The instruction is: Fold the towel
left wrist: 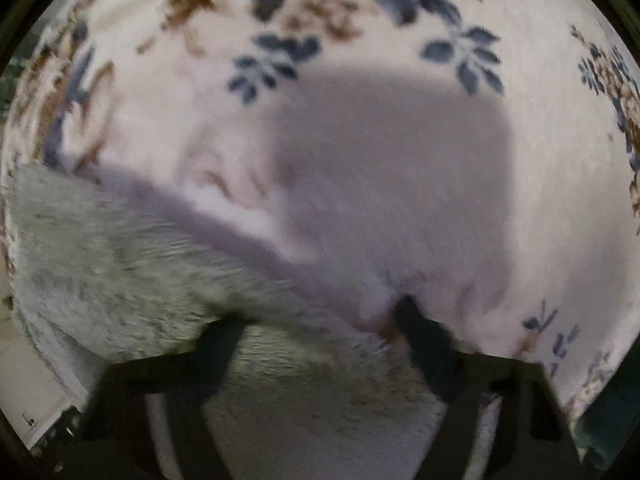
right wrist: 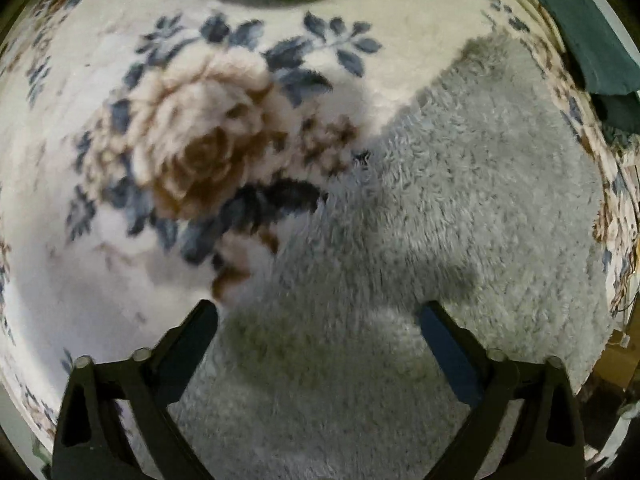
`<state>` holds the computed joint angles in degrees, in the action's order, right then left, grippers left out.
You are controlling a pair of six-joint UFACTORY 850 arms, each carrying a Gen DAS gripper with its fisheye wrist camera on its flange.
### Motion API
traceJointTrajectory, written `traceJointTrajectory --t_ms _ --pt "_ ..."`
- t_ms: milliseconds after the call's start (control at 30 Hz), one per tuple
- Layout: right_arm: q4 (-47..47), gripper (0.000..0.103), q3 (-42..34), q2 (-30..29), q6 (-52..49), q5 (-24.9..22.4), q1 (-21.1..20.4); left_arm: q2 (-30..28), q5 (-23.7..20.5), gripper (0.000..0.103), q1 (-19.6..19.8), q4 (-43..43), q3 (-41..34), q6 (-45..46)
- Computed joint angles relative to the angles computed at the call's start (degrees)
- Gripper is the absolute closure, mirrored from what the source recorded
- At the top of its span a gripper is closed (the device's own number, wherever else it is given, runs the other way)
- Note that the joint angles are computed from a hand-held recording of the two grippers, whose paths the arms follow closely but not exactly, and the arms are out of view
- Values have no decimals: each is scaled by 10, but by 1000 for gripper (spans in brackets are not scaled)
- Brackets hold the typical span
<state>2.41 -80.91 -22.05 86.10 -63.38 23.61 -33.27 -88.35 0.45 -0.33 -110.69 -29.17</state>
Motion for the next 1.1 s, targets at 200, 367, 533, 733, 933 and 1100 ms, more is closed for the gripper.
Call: traceJointTrajectory --t_ms 200,367,533,733,933,1100 --pt "10 76 57 27 15 60 -8 79 45 96 -2 17 62 13" --pt "-26 93 87 67 42 83 15 158 63 99 0 7 90 49" --pt "-70 94 114 140 104 73 78 230 47 99 -2 -3 87 73" --pt "-102 95 137 230 143 42 123 326 94 99 66 -47 169 144" --pt "-122 95 161 308 153 14 146 348 143 99 90 -81 205 174" --pt "-136 95 183 366 193 -6 204 418 129 99 135 -106 250 211"
